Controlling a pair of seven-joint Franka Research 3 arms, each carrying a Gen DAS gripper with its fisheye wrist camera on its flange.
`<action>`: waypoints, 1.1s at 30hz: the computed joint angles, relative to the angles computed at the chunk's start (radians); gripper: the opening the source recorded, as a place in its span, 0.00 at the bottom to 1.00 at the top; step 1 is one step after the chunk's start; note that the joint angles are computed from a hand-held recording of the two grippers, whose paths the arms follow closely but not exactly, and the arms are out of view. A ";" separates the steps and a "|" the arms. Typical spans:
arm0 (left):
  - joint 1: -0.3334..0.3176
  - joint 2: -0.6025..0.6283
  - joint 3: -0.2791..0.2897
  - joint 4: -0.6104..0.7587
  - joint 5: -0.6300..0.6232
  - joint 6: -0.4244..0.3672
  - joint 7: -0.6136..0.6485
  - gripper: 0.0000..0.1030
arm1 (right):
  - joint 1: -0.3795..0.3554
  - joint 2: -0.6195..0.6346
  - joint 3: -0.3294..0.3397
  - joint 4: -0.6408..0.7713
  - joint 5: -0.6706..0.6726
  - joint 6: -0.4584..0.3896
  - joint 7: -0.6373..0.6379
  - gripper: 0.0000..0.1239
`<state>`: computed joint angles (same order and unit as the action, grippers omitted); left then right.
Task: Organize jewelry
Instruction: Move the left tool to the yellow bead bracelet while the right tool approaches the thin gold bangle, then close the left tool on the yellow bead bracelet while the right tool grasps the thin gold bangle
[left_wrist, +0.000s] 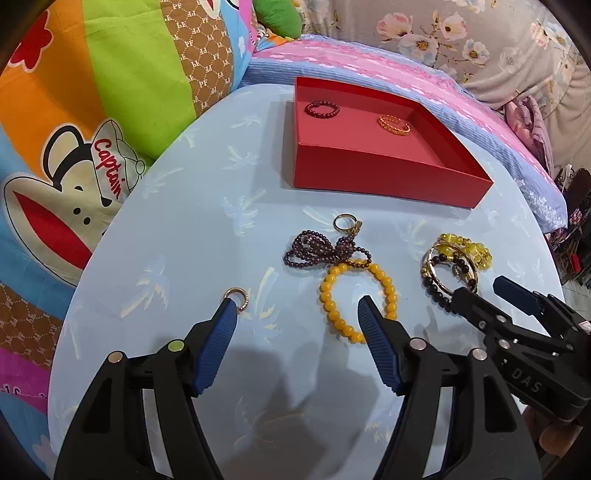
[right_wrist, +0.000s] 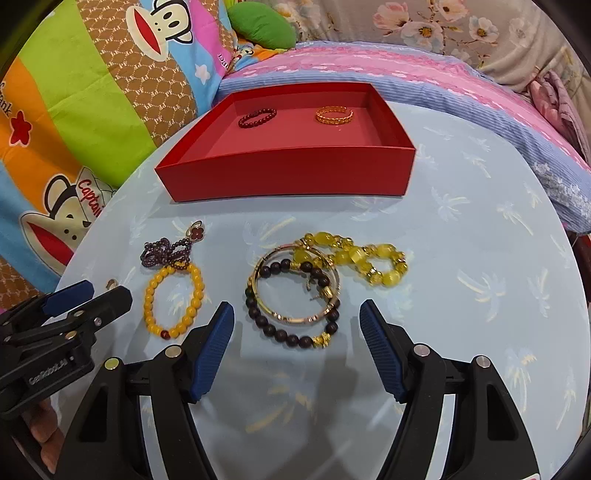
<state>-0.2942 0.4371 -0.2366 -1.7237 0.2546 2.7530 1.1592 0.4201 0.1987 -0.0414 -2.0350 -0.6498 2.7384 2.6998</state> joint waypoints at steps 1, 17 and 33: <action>-0.001 0.001 0.002 0.002 0.003 0.001 -0.001 0.63 | -0.002 0.012 0.001 0.012 0.006 -0.001 -0.008 0.55; -0.004 0.031 -0.006 0.035 -0.013 -0.032 0.024 0.63 | 0.040 0.107 -0.048 0.112 0.036 -0.031 -0.082 0.48; -0.013 0.048 -0.009 0.054 -0.016 -0.044 0.038 0.63 | 0.021 -0.012 -0.044 -0.025 0.004 0.048 0.021 0.46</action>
<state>-0.3073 0.4847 -0.2454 -1.6702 0.2385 2.7092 1.1976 0.4409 0.1863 -0.0859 -2.0603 -0.6459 2.7865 2.7212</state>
